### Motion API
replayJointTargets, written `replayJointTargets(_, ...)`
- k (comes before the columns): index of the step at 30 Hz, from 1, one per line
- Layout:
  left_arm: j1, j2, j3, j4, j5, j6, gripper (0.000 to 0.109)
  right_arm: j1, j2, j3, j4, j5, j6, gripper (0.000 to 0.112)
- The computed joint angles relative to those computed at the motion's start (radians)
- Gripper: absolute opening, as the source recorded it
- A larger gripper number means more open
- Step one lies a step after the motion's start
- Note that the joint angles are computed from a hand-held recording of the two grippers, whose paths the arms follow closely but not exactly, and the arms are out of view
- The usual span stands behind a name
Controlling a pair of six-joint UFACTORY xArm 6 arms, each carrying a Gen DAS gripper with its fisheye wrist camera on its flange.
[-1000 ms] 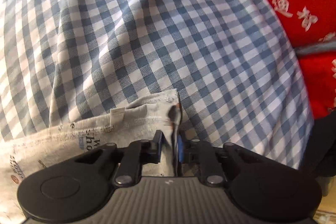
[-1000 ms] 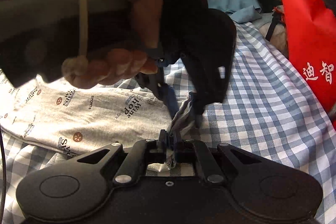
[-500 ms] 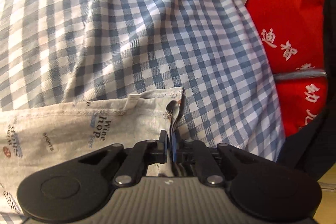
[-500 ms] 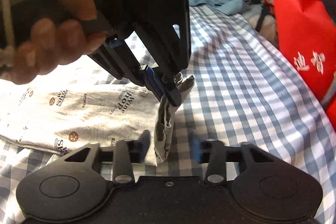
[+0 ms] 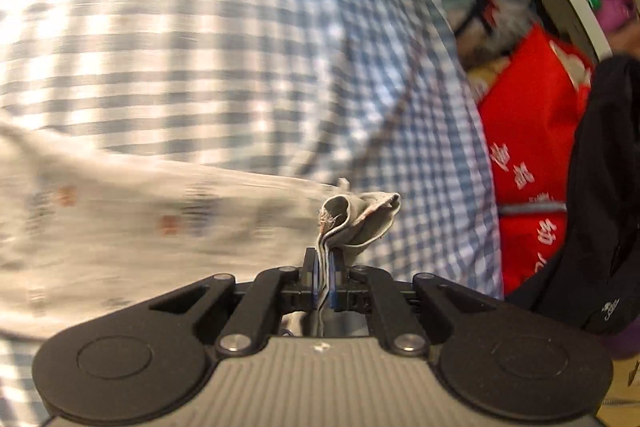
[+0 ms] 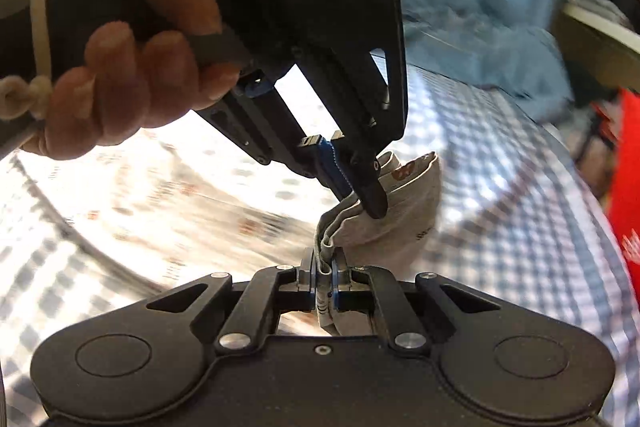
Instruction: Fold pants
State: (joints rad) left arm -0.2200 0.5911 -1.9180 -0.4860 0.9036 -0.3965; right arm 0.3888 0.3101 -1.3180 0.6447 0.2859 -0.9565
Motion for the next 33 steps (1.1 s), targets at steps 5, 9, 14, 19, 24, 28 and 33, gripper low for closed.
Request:
replayJointTargets(5, 0.064, -0.170, 0.272, 0.011, -0.074, 0.033, 0.005, 0.080, 0.027, -0.034, -0.048, 0.048, 0.012, 0.007)
replayJointTargets(9, 0.097, -0.211, 0.381, 0.046, -0.116, 0.051, 0.005, 0.129, 0.082, -0.088, -0.145, 0.087, 0.106, 0.007)
replayJointTargets(14, 0.128, -0.188, 0.423, 0.032, -0.126, 0.043, 0.004, 0.172, 0.166, -0.153, -0.267, 0.123, 0.255, 0.006)
replayJointTargets(19, 0.133, -0.166, 0.419, 0.031, -0.130, 0.068, 0.004, 0.185, 0.205, -0.186, -0.326, 0.153, 0.343, 0.006)
replayJointTargets(24, 0.153, -0.183, 0.453, 0.000, -0.130, 0.114, 0.004, 0.182, 0.220, -0.220, -0.340, 0.193, 0.380, 0.006)
replayJointTargets(28, 0.158, -0.189, 0.454, -0.006, -0.130, 0.127, 0.005, 0.182, 0.222, -0.226, -0.342, 0.196, 0.383, 0.006)
replayJointTargets(33, 0.158, -0.205, 0.465, -0.024, -0.148, 0.139, 0.005, 0.184, 0.217, -0.223, -0.353, 0.174, 0.358, 0.006)
